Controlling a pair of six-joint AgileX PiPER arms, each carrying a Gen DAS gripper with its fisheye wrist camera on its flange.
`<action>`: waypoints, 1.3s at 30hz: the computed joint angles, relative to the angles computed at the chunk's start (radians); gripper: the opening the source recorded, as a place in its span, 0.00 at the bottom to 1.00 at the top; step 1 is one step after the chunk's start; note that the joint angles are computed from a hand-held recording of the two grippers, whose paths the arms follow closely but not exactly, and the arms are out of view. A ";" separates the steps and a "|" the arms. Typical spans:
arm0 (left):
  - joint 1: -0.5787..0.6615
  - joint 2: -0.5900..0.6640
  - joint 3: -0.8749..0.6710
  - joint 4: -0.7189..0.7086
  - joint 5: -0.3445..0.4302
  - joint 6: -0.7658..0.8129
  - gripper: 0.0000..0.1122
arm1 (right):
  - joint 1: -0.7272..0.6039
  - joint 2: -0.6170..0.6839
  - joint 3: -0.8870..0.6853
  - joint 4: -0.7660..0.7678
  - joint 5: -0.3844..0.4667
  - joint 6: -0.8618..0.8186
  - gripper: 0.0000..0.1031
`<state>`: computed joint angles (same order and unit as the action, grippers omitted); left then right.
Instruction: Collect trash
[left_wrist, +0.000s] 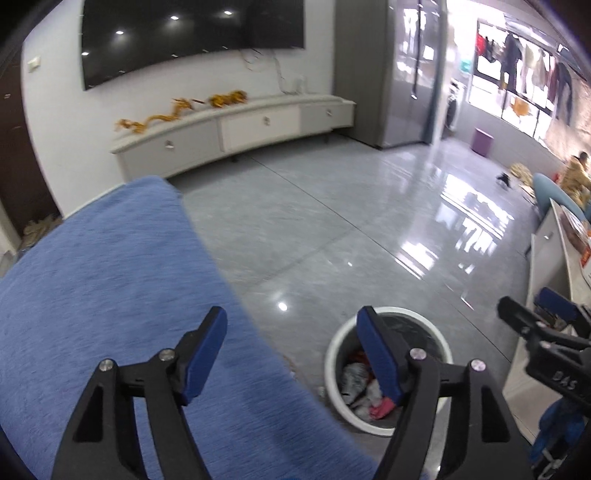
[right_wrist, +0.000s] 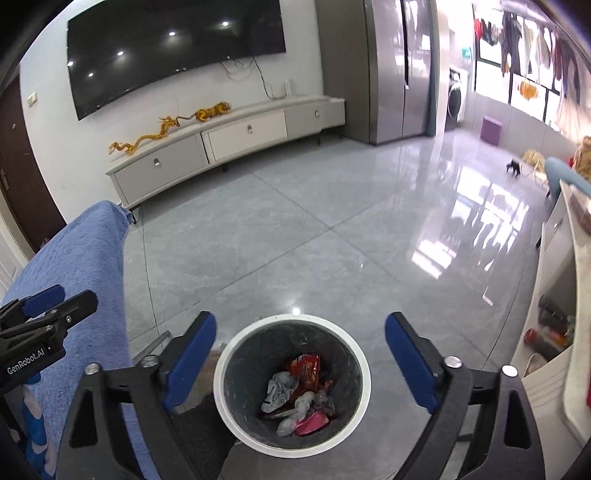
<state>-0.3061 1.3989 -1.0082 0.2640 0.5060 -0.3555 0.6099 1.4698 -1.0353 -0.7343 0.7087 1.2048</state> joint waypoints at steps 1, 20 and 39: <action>0.017 -0.027 0.018 0.012 -0.001 -0.009 0.64 | 0.032 -0.004 -0.011 -0.019 0.026 0.021 0.94; 0.359 -0.362 0.208 0.114 -0.065 -0.066 0.72 | 0.383 0.027 -0.190 -0.248 0.330 0.137 1.00; 0.469 -0.420 0.233 0.112 -0.087 -0.046 0.74 | 0.432 0.052 -0.204 -0.315 0.352 0.171 1.00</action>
